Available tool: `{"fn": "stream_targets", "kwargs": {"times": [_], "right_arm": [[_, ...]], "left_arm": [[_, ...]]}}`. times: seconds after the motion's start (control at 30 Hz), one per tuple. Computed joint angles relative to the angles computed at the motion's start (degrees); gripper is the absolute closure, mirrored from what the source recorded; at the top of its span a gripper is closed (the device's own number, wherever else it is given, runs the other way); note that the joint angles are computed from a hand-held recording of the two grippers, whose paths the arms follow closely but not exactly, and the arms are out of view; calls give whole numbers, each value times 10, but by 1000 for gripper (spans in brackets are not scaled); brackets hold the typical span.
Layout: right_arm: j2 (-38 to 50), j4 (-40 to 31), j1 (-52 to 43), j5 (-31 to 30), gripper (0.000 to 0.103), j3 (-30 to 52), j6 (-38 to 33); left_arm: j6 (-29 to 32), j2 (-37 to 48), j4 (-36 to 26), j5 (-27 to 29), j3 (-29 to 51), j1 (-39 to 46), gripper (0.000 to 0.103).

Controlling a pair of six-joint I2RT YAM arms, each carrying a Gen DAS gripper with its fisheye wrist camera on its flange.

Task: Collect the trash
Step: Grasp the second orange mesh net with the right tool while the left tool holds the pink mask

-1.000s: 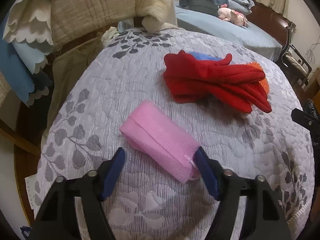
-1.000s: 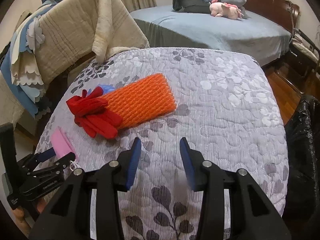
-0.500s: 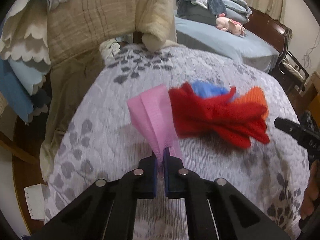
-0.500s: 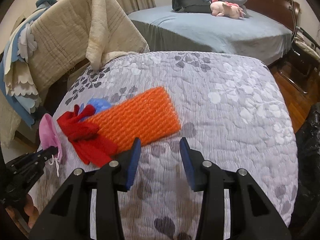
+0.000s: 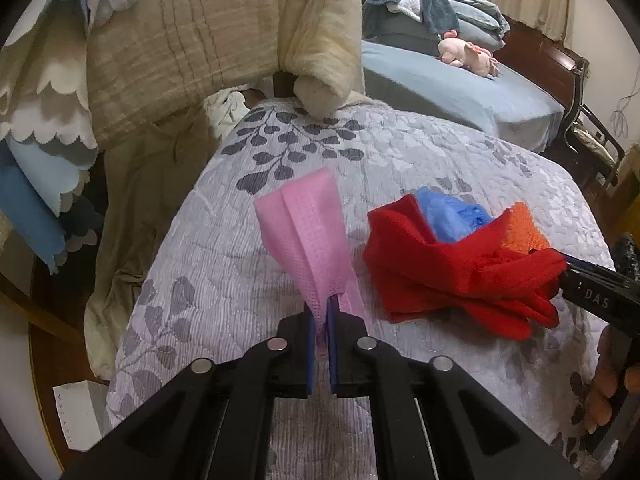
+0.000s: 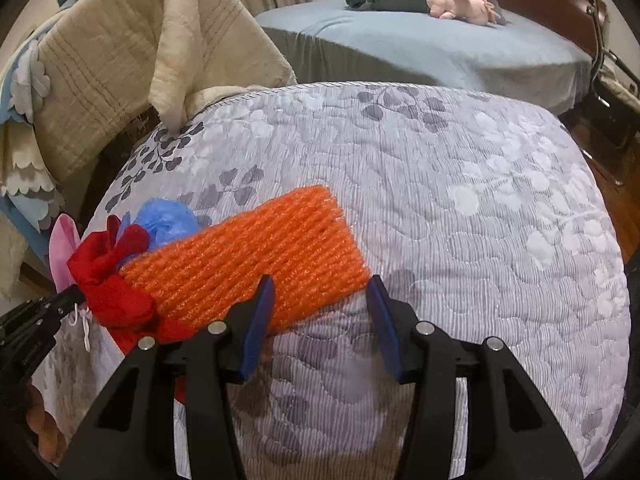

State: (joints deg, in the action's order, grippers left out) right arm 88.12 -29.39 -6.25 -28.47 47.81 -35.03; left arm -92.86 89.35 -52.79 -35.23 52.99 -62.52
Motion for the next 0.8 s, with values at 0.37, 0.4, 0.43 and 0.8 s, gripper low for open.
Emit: {"fn": "stream_targets", "kwargs": {"times": [0.37, 0.4, 0.43, 0.8], "right_arm": [[-2, -73, -14, -33, 95, 23, -62], [-1, -87, -22, -39, 96, 30, -69], [0, -108, -36, -47, 96, 41, -79], [10, -281, -170, -101, 96, 158, -179]], "left_arm": [[-34, 6, -27, 1, 21, -21, 97], [-36, 9, -34, 2, 27, -22, 97], [-41, 10, -42, 2, 33, -26, 97], [-91, 39, -140, -17, 131, -76, 97]]}}
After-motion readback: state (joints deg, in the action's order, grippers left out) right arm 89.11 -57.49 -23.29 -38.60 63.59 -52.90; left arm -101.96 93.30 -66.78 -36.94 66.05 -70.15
